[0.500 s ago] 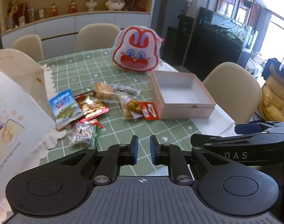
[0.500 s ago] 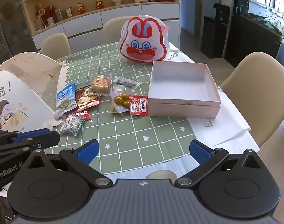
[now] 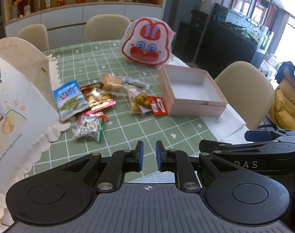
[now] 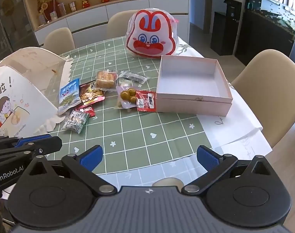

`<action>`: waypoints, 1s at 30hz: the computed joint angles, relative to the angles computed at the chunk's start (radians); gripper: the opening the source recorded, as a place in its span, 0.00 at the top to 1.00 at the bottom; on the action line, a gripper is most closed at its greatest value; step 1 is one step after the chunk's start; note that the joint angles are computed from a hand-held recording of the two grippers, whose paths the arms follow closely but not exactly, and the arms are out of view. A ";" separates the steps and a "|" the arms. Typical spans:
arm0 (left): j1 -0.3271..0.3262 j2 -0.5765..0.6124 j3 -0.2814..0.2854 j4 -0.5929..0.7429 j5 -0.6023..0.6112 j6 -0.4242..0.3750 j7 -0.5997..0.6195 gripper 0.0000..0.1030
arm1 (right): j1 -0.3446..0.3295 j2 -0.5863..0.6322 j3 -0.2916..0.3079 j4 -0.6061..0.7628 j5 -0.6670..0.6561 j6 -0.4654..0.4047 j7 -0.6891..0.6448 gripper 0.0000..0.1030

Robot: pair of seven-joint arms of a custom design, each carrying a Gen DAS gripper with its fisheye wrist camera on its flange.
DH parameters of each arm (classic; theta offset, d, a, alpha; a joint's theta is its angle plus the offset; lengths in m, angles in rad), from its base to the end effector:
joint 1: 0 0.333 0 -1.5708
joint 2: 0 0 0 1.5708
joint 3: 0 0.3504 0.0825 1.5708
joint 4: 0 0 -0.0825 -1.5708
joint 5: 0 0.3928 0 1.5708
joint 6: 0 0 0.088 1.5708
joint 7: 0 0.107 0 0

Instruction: Organize snacks

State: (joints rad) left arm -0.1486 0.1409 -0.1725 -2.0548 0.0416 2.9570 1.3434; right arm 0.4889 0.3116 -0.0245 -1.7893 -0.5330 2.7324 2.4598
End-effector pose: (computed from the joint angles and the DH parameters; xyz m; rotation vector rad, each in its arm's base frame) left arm 0.6031 -0.1984 0.4900 -1.7372 1.9596 -0.9166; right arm 0.6146 0.3317 0.4747 -1.7818 1.7770 -0.5617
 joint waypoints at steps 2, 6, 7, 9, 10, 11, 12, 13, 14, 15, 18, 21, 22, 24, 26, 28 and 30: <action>0.005 -0.002 -0.006 -0.001 -0.017 -0.007 0.012 0.83 | 0.001 -0.001 -0.001 -0.002 -0.002 0.000 0.002 0.00; 0.010 -0.001 -0.012 0.006 -0.041 -0.020 0.029 0.83 | -0.002 -0.003 0.001 -0.003 0.003 0.000 -0.003 0.00; 0.010 -0.001 -0.012 0.005 -0.044 -0.020 0.032 0.83 | -0.001 -0.004 0.001 -0.004 0.004 0.001 -0.003 0.00; 0.010 -0.001 -0.013 0.007 -0.052 -0.023 0.037 0.83 | 0.000 -0.007 0.000 -0.006 0.001 0.000 0.000 0.00; 0.009 -0.001 -0.012 0.007 -0.051 -0.022 0.036 0.83 | 0.000 -0.007 0.001 -0.006 0.001 0.001 0.000 0.00; 0.009 -0.002 -0.012 0.006 -0.053 -0.022 0.037 0.83 | 0.000 -0.008 0.000 -0.006 -0.001 0.002 0.001 0.00; 0.010 -0.002 -0.012 0.006 -0.057 -0.021 0.040 0.83 | 0.003 -0.008 -0.001 -0.006 -0.005 0.000 0.005 0.00; 0.010 -0.002 -0.013 0.005 -0.059 -0.019 0.043 0.83 | 0.004 -0.009 -0.002 -0.006 -0.008 -0.002 0.008 0.00; 0.009 -0.002 -0.013 0.003 -0.060 -0.017 0.044 0.83 | 0.004 -0.010 -0.001 -0.006 -0.010 -0.003 0.010 0.00; 0.010 -0.003 -0.013 0.003 -0.062 -0.017 0.046 0.83 | 0.004 -0.011 -0.001 -0.007 -0.010 -0.004 0.010 0.00; 0.010 -0.004 -0.014 0.001 -0.069 -0.014 0.052 0.83 | 0.002 -0.012 0.001 -0.008 -0.012 -0.002 0.012 0.00; 0.011 -0.003 -0.017 0.002 -0.076 -0.011 0.060 0.83 | 0.003 -0.014 0.001 -0.006 -0.018 -0.005 0.015 0.00; 0.011 -0.002 -0.017 0.003 -0.078 -0.011 0.062 0.83 | 0.003 -0.014 0.001 -0.005 -0.021 -0.007 0.015 0.00; 0.015 -0.001 -0.023 0.005 -0.092 -0.012 0.077 0.83 | 0.005 -0.015 -0.001 -0.005 -0.027 -0.009 0.022 0.00; 0.015 0.001 -0.025 0.008 -0.100 -0.013 0.087 0.83 | 0.006 -0.017 0.000 -0.005 -0.031 -0.011 0.029 0.00; 0.015 0.003 -0.025 0.010 -0.105 -0.015 0.092 0.83 | 0.006 -0.016 -0.001 -0.004 -0.036 -0.012 0.034 0.00; 0.014 0.004 -0.024 0.012 -0.107 -0.015 0.095 0.83 | 0.004 -0.016 0.000 -0.004 -0.039 -0.012 0.036 0.00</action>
